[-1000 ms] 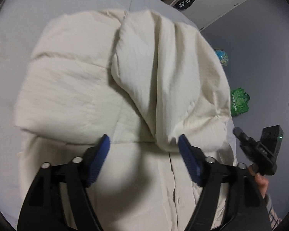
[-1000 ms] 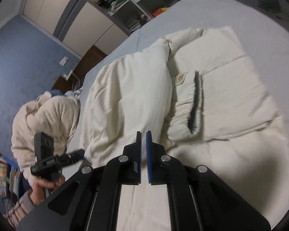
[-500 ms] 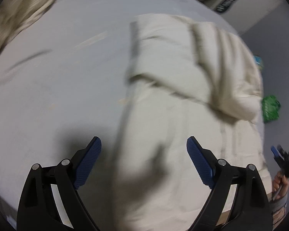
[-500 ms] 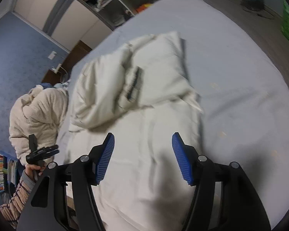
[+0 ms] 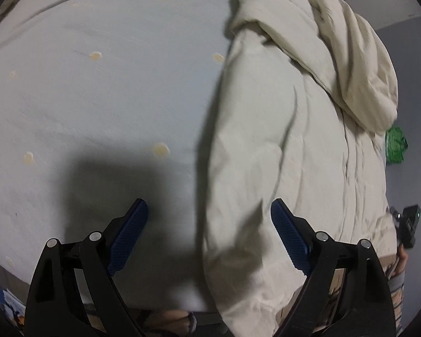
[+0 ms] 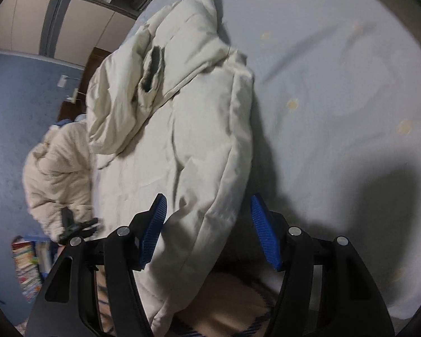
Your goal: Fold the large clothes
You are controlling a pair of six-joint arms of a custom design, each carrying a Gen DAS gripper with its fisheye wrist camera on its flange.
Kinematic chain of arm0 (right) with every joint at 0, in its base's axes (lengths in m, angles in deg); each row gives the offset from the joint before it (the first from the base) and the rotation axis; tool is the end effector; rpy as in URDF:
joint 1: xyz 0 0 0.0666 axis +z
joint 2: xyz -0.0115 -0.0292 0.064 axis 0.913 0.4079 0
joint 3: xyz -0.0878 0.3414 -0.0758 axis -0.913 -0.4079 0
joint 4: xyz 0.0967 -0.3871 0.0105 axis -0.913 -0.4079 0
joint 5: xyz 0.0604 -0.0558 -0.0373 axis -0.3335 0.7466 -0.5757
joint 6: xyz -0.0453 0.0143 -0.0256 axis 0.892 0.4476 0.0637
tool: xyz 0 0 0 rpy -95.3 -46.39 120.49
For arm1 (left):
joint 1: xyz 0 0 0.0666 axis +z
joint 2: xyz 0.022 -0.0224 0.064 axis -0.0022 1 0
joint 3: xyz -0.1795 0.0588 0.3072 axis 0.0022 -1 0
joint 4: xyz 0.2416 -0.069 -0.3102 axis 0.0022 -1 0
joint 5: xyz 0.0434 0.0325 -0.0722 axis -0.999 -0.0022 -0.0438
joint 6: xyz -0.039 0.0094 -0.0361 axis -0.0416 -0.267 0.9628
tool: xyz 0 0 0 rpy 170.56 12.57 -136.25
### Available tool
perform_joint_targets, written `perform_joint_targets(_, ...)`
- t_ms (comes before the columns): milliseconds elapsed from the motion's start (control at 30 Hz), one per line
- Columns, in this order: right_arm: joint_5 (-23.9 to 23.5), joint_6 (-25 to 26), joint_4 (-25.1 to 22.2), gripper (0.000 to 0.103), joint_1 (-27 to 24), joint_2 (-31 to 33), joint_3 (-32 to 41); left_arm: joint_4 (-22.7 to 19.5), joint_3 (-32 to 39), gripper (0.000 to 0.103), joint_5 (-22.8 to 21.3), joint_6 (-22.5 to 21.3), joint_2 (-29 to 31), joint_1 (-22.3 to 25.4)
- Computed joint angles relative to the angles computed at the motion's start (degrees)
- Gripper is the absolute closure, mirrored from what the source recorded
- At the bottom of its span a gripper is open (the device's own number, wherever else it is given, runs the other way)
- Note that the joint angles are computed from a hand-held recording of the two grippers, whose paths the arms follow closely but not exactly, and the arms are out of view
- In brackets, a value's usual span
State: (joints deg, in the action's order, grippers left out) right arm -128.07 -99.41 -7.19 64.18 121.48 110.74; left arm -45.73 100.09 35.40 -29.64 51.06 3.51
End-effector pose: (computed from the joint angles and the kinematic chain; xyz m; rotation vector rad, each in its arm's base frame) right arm 0.5567 0.0066 0.3078 0.3032 2.7301 1.1146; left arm 0.5510 0.0224 0.3351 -0.4552 2.9926 -0.5440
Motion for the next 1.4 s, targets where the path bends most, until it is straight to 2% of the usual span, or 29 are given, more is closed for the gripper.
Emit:
perform_joint_targets(133, -6.0, 0.9, -0.7, 0.045, 0.0, 0.5, -1.1, -1.8, -1.2, 0.022, 0.5, 0.0, -0.8, -1.2)
perform_joint_targets(267, -7.2, 3.5, -2.4, 0.045, 0.2, 0.4, -0.9, -1.9, -4.3, 0.03, 4.2, 0.2, -2.9, -2.6)
perform_joint_targets(400, -8.4, 6.4, -3.8, 0.045, 0.3, -0.4, -0.7, -2.9, -5.6, 0.045, 5.1, -1.2, -4.4, -3.8)
perform_joint_targets(567, -8.8, 11.5, -6.9, 0.046, 0.9, -1.3, 0.5, -1.6, -7.5, 0.065, 6.4, -2.1, -7.1, -5.4)
perform_joint_targets(600, -8.8, 12.4, -7.2, 0.048, 1.0, -1.5, 0.6, -1.2, -7.5, 0.072, 6.5, -2.5, -7.5, -5.7)
perform_joint_targets(667, -7.9, 14.9, -8.2, 0.065, 1.5, -2.1, 1.1, -0.3, -7.8, 0.076, 7.1, -3.4, -8.6, -6.0)
perform_joint_targets(733, -6.8, 16.9, -9.1, 0.07, 1.9, -2.4, 1.7, 0.1, -7.9, 0.079, 7.8, -4.6, -9.5, -5.8)
perform_joint_targets(833, -6.0, 19.1, -11.1, 0.071, 2.2, -2.4, 2.5, 2.0, -8.5, 0.081, 9.6, -5.5, -10.9, -5.9)
perform_joint_targets(867, -6.0, 19.6, -11.3, 0.071, 2.3, -2.4, 2.6, 3.2, -8.9, 0.081, 10.6, -5.4, -11.4, -5.8)
perform_joint_targets(933, -6.0, 20.0, -10.8, 0.079, 2.2, -2.8, 2.3, 6.2, -9.9, 0.084, 13.0, -5.0, -12.5, -5.4)
perform_joint_targets(1067, -10.9, 14.1, -2.5, 0.086, 1.7, -4.7, 0.2, 11.6, -10.3, 0.087, 16.9, -2.8, -13.8, -4.3)
perform_joint_targets(1167, -14.5, 6.7, 5.7, 0.087, 1.5, -5.4, -0.8, 14.8, -9.1, 0.089, 19.0, -1.0, -13.9, -3.3)
perform_joint_targets(1233, -15.9, 3.1, 9.3, 0.087, 1.4, -5.2, -0.6, 16.3, -7.4, 0.09, 19.5, 0.0, -13.4, -2.8)
perform_joint_targets(1400, -17.8, -9.9, 22.3, 0.087, 1.2, -4.3, 0.7, 19.0, -1.9, 0.09, 18.3, 1.9, -11.1, -2.8)
